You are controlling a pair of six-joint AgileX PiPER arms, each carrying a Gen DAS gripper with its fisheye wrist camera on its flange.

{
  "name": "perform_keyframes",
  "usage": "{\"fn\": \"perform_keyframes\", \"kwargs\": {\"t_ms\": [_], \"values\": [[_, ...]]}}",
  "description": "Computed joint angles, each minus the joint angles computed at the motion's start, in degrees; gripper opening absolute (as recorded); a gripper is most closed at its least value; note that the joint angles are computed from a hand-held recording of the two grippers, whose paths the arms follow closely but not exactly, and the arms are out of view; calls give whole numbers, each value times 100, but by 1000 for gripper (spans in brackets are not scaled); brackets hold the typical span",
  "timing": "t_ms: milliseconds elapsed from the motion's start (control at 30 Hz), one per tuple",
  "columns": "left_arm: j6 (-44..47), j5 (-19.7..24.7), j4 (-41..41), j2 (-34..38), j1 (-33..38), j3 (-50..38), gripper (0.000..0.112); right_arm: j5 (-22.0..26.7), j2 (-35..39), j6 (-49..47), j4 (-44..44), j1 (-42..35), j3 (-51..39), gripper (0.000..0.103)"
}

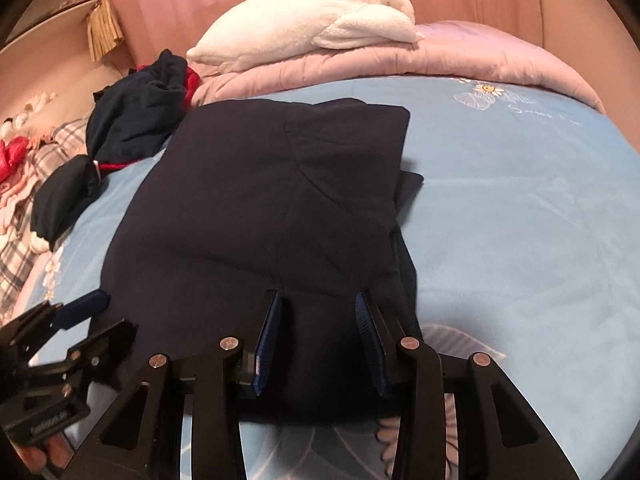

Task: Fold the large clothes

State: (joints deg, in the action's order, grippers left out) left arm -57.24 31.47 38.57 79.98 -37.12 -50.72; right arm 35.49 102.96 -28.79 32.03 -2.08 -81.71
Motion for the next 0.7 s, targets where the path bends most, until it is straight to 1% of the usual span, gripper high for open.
{"fn": "perform_keyframes", "kwargs": {"t_ms": [100, 167, 267, 300, 333, 400, 467, 500, 633, 667, 700], "values": [[-2, 61, 16, -62, -50, 36, 55, -37, -196, -222, -19, -54, 293, 40], [33, 71, -20, -89, -54, 63, 55, 86, -157, -417, 136, -150, 290, 40], [139, 52, -158, -150, 25, 84, 55, 529, -156, -757, 979, -540, 242, 41], [163, 55, -221, -189, 54, 93, 55, 663, -171, -957, 1384, -705, 280, 41], [189, 45, -276, -233, 88, 118, 55, 856, -187, -1170, 1900, -943, 346, 43], [198, 33, -367, -301, 148, 156, 56, 880, -223, -1320, 2423, -1181, 512, 49], [166, 21, -439, -348, 208, 188, 57, 781, -213, -1288, 2617, -1303, 572, 53], [157, 18, -482, -359, 217, 196, 57, 838, -138, -1213, 2598, -1334, 497, 53], [182, 26, -682, -352, 259, 167, 57, 1406, 241, -982, 2531, -1348, 138, 54], [197, 48, -708, -335, 249, 147, 57, 1401, 256, -977, 2455, -1281, 138, 53], [180, 93, -692, -314, 216, 121, 57, 1241, 160, -1020, 2365, -1205, 241, 48]]}}
